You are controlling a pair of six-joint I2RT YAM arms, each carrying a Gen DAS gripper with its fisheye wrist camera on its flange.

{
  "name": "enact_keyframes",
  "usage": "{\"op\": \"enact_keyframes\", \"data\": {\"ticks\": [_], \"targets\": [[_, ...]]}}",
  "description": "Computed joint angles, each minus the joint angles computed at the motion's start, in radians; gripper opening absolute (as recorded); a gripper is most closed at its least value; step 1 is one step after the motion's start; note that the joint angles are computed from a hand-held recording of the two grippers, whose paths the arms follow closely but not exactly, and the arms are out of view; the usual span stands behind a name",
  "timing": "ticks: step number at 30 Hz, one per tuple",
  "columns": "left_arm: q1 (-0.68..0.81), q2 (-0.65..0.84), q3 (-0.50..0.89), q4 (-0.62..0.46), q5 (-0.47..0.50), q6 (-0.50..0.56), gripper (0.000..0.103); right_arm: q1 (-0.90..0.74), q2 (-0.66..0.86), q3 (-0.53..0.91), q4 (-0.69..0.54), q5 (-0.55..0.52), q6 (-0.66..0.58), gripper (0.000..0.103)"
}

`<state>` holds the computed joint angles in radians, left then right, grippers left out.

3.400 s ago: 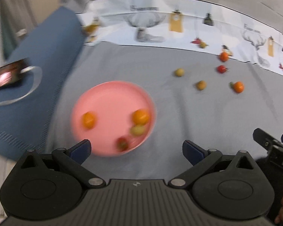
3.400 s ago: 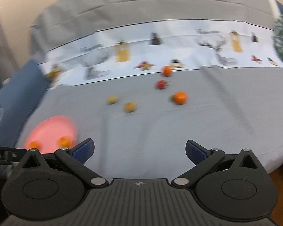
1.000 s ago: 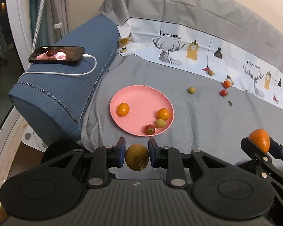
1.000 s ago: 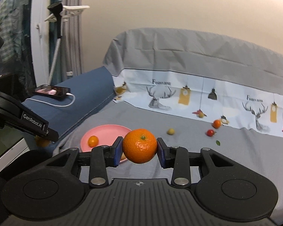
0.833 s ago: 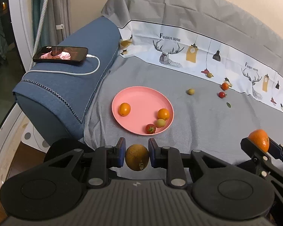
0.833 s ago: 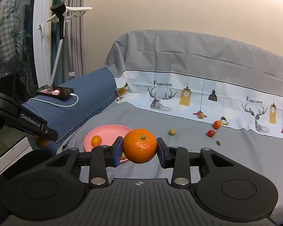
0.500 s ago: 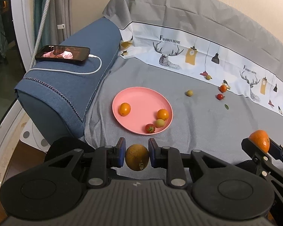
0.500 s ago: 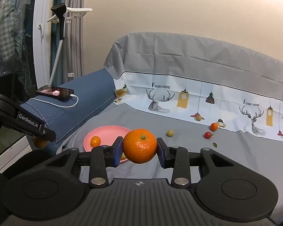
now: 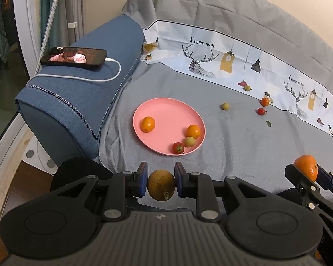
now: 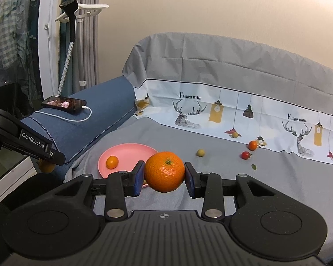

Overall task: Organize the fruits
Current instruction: 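Carry the yellow fruit and orange with both tools over the pink plate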

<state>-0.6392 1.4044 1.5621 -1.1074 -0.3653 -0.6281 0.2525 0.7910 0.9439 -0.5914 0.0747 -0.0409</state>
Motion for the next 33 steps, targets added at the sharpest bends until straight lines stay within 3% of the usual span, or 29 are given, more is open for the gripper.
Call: {"op": "enact_keyframes", "data": {"ticks": [19,33], "targets": [[0.145,0.109,0.019,0.067,0.115,0.075,0.028,-0.008,0.209,0.074,0.031,-0.001,-0.015,0.039],[0.283,0.368,0.253,0.066,0.191,0.167,0.028,0.045,0.549,0.233,0.155,-0.023,-0.002,0.039]]}}
